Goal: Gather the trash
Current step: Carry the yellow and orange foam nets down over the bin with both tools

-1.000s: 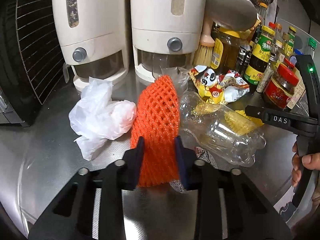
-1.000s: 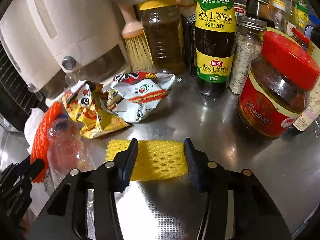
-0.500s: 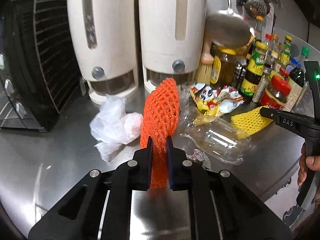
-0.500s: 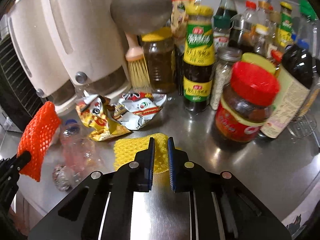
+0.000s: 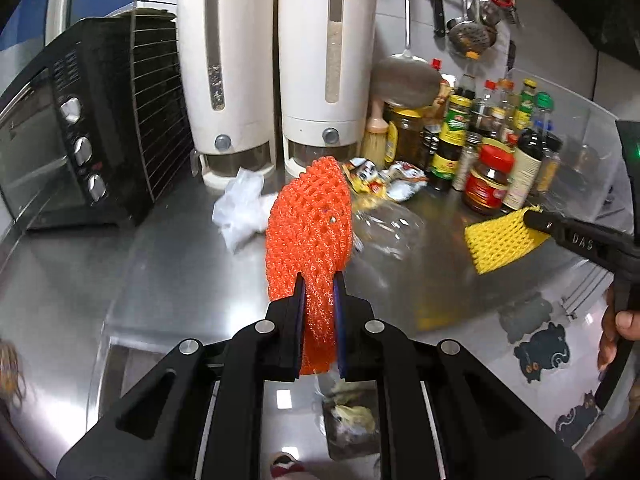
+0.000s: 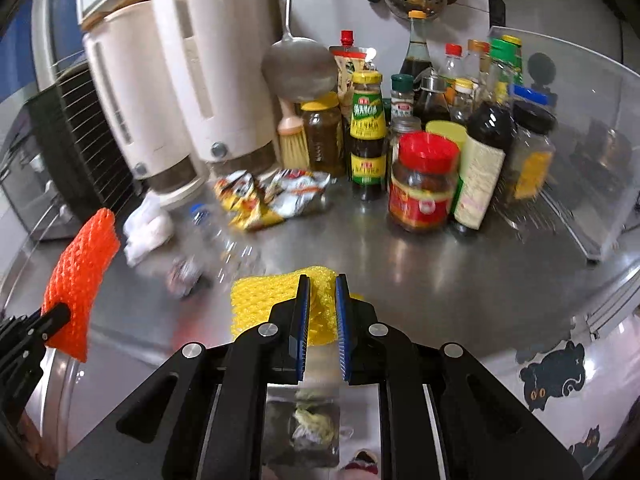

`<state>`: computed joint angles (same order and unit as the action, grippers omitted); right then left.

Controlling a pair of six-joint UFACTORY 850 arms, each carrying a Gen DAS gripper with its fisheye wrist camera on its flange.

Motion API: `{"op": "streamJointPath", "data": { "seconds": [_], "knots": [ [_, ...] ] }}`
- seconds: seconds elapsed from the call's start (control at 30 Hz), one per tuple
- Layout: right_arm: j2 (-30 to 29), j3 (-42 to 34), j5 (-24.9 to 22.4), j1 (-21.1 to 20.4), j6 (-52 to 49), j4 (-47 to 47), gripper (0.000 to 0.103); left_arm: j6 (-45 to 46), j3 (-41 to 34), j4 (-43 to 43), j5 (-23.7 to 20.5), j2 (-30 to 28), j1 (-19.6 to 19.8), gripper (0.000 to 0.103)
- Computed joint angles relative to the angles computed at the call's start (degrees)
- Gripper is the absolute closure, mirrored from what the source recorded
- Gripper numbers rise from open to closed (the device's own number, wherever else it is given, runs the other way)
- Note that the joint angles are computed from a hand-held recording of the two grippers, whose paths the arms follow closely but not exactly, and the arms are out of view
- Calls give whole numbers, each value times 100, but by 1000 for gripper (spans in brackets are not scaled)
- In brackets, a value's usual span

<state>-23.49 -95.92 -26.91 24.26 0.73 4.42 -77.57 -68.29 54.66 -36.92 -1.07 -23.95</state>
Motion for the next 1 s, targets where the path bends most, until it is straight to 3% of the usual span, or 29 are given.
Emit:
{"op": "streamJointPath", "data": {
  "seconds": [0.2, 0.47, 0.7, 1.0],
  "knots": [
    [948, 1405, 419, 58, -312, 289, 89, -654, 705, 278, -171, 538, -563, 92],
    [1406, 2487, 674, 150, -554, 475, 89, -1387, 1478, 408, 47, 704, -1000, 92],
    [1138, 2942, 777, 228, -506, 455, 89, -1771, 1949, 384, 716, 359, -975, 92],
    [226, 2999, 815, 250, -136, 272, 89, -1939, 2142, 262, 1802, -562, -588, 92]
  ]
}}
